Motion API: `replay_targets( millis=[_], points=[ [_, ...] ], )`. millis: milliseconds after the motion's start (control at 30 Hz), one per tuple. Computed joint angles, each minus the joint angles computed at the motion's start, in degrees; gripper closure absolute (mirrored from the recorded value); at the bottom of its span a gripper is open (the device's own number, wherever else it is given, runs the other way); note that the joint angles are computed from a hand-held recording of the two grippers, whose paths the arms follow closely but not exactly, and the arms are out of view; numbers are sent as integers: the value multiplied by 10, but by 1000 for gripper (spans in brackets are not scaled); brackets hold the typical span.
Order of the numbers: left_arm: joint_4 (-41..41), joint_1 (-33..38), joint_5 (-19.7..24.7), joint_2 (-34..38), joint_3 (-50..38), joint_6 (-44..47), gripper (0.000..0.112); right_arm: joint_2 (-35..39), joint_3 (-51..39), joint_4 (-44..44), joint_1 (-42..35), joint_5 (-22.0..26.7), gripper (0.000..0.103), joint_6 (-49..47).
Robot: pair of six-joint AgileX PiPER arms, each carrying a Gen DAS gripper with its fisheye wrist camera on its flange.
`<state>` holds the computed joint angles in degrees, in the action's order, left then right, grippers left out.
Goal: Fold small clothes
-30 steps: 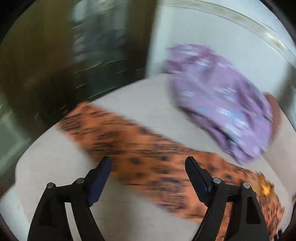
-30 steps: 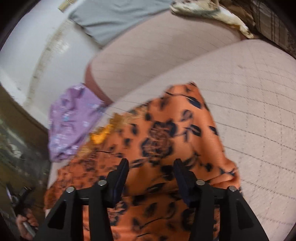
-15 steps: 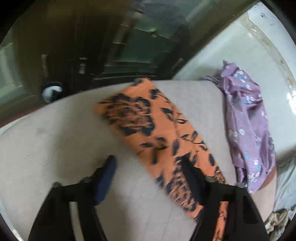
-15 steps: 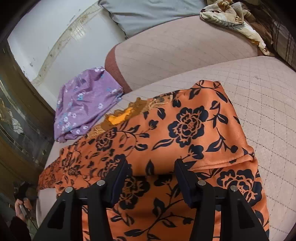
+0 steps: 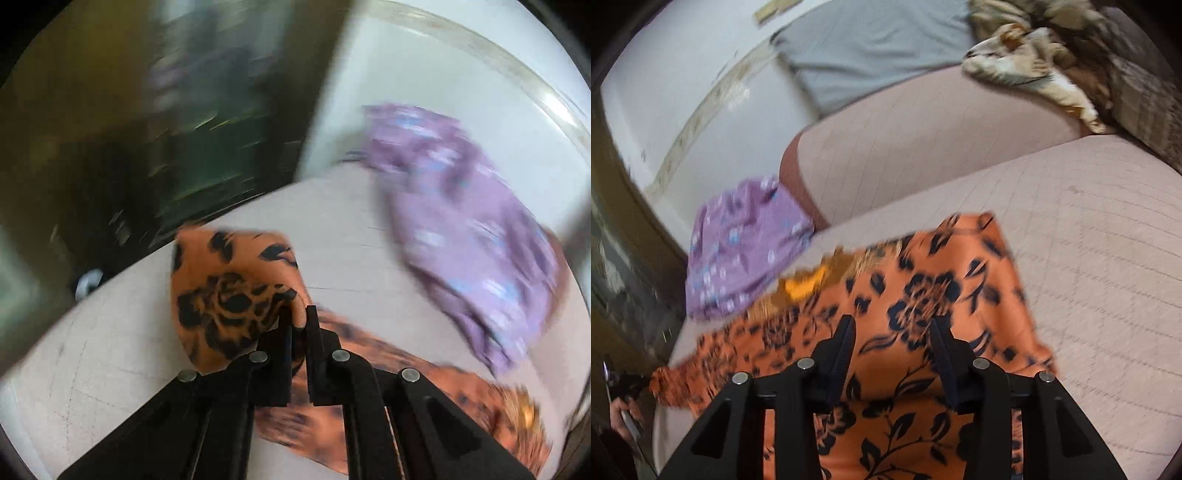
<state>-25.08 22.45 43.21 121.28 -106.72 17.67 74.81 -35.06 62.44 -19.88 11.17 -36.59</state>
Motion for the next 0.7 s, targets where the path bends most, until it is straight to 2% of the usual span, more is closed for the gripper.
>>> replay_targets(
  millis=[67, 133, 167, 267, 367, 433, 500, 567, 600, 633, 700],
  points=[
    [-6, -58, -7, -71, 56, 33, 107, -20, 1, 33, -46, 24, 58, -27],
    [14, -148, -13, -146, 110, 40, 107, -36, 0, 40, -91, 52, 58, -34],
    [29, -181, -14, -164, 121, 31, 107, -43, -3, 33, -113, 69, 58, -29],
    [92, -342, -22, -219, 158, -32, 107, -58, -6, 49, -181, 119, 58, -45],
    [107, -461, -8, -212, 150, -96, 107, -70, -5, 67, -243, 158, 58, -73],
    [91, -541, -4, -180, 130, -124, 105, -73, -5, 82, -299, 199, 58, -104],
    [77, -598, 34, -132, 87, -137, 103, -67, -5, 93, -347, 230, 58, -124],
    [55, -625, 58, -113, 72, -124, 99, -52, -9, 97, -389, 264, 54, -130],
    [48, -633, 49, -125, 90, -116, 90, -36, -17, 95, -412, 290, 51, -127],
    [40, -632, 32, -142, 118, -98, 74, -20, -25, 97, -426, 313, 42, -124],
    [58, -622, -16, -180, 172, -87, 55, 2, -33, 109, -440, 346, 38, -128]
  ],
)
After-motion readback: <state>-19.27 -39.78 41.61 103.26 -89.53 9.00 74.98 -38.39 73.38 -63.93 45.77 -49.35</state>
